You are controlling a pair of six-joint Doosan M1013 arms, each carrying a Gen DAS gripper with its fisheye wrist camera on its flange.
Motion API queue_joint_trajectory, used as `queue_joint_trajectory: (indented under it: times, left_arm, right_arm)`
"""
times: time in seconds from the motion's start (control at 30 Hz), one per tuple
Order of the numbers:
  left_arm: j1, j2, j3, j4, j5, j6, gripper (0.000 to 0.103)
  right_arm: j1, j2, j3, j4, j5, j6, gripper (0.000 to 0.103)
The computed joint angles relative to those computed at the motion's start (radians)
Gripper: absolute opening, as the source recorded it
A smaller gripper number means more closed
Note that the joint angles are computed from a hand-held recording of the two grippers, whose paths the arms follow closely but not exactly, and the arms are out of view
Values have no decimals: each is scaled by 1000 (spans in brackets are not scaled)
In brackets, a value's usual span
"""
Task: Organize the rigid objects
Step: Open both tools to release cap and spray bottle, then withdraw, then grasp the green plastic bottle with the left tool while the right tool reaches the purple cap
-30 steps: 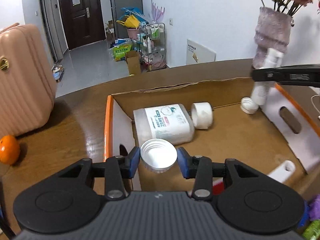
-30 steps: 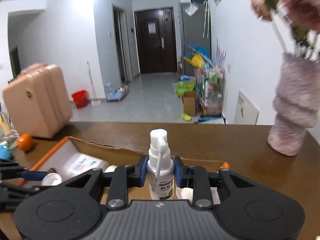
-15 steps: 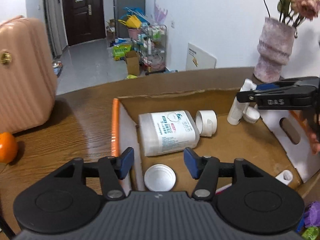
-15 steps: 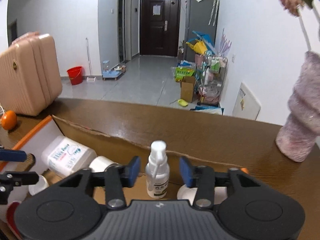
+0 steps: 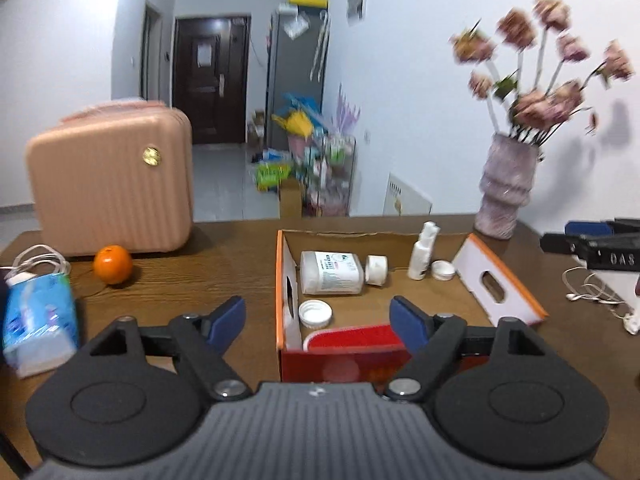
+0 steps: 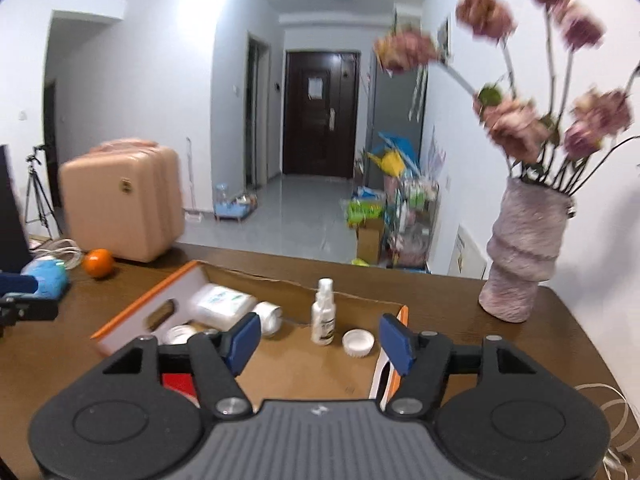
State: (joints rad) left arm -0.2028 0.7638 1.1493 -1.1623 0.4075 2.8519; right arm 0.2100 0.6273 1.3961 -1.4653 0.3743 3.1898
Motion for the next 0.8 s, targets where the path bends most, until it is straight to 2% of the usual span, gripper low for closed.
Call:
queue_joint_trajectory:
  times: [0.1, 0.17, 0.27, 0.33, 0.4, 0.5, 0.57, 0.63, 0.8]
  left_arm:
    - [15, -71, 140, -253, -5, 238, 86]
    - [25, -109, 225, -402, 7, 379, 87]
    - [35, -156, 336, -613, 17, 608, 91]
    - [42, -179, 395, -698, 32, 714, 94]
    - [52, -193, 438, -729, 53, 746, 95]
    - [65, -201, 474, -666, 80, 677, 95]
    - [70, -208, 501, -690, 84, 717, 95]
    - [75, -217, 531, -747, 100, 790, 96]
    - [86, -230, 568, -739, 127, 826, 97]
  right_arm:
    - [44, -62, 122, -271, 44, 283, 72]
    - [77, -93, 196, -394, 87, 429, 73]
    - [127, -116, 274, -478, 153, 530, 74]
    - [162, -125, 319, -492, 202, 562, 74]
    - [188, -131, 352, -505, 223, 612, 74]
    - [227, -135, 395, -507, 251, 698, 74]
    - [250, -132, 413, -493, 276, 743, 74]
    - [271, -128, 424, -458, 289, 744, 74]
    - [317, -128, 450, -394, 349, 730, 74]
